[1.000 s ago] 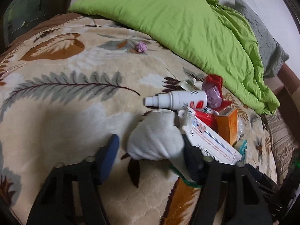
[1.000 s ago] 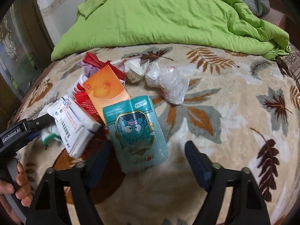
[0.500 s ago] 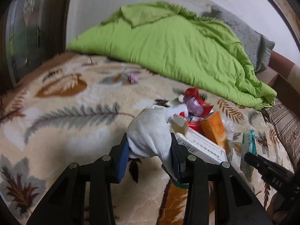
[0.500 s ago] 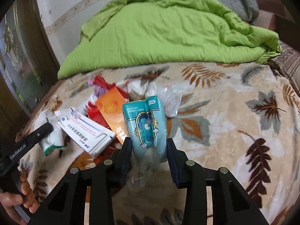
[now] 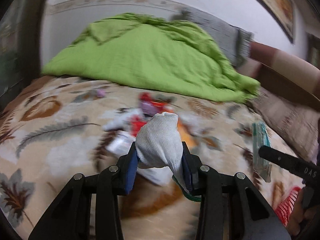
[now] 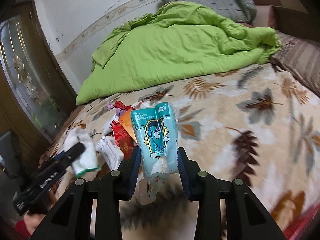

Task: Collect trash
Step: 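Grasp the white glove with the left tool while the right tool grasps the teal snack bag, then carry glove and teal bag to the red basket and open both tools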

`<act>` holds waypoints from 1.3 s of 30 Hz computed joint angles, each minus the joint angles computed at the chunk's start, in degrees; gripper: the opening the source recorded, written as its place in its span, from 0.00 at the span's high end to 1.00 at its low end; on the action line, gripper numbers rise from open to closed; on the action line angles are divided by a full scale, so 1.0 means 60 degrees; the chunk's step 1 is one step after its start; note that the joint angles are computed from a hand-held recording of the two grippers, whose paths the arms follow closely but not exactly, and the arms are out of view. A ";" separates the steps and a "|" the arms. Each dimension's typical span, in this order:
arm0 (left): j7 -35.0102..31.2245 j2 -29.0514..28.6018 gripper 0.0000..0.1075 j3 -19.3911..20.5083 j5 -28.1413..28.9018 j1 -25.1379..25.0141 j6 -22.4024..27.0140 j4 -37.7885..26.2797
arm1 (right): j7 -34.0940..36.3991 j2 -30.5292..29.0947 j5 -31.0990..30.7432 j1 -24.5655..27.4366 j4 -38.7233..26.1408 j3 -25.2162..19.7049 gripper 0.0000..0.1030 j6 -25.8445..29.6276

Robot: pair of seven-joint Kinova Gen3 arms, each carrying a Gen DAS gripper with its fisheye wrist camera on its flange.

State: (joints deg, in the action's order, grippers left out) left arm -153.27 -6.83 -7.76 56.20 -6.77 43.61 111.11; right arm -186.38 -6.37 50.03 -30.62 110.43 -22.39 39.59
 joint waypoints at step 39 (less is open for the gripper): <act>0.2458 -0.0439 0.40 0.1250 -0.1763 0.2876 0.3748 -0.0879 | 0.2831 -0.5950 -0.6142 0.3335 0.1685 -0.1264 0.41 0.3489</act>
State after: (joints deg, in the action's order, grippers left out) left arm -138.53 -9.46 -0.26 45.62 10.49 66.10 105.83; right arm -169.39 -42.07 13.18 -10.61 120.54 -29.97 60.52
